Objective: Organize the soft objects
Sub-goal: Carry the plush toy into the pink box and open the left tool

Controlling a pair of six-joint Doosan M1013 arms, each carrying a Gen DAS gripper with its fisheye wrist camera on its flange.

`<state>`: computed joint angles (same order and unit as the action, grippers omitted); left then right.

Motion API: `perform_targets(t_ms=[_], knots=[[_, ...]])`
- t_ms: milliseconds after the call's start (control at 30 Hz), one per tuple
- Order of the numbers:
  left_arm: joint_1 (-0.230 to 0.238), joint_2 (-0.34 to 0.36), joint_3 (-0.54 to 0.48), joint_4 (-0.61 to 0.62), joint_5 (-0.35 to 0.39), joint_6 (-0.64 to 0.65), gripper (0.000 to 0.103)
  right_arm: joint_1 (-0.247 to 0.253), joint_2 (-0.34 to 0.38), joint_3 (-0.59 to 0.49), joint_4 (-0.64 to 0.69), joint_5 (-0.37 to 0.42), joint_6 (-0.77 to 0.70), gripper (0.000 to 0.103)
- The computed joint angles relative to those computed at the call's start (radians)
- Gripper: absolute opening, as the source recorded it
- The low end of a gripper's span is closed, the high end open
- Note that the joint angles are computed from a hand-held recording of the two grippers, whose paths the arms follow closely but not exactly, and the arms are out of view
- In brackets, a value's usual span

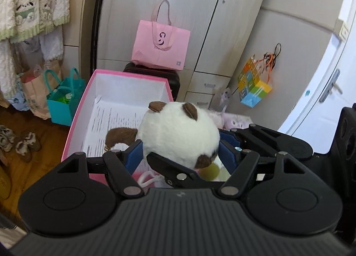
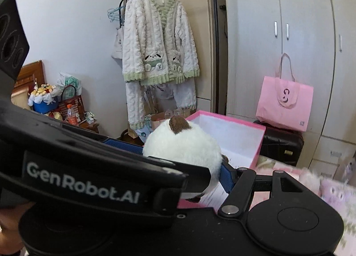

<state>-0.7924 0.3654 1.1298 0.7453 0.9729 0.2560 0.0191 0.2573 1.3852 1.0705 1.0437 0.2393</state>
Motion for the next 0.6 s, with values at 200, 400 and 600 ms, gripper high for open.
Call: perform_targets(t_ms=[200,400,600], knots=[[0.086,0.027,-0.049,-0.13,-0.041,0.082,0.07,0.042,0.085,-0.14,-0.088,0.013,0.065,0.071],[0.169,0.079,-0.103,-0.279,-0.062,0.157,0.07,0.077,0.208,-0.313,-0.2,0.082,0.197,0.071],[0.246,0.151,-0.175,-0.449,-0.047,0.241,0.07,0.102,0.328,-0.478,-0.298,0.162,0.266,0.071]])
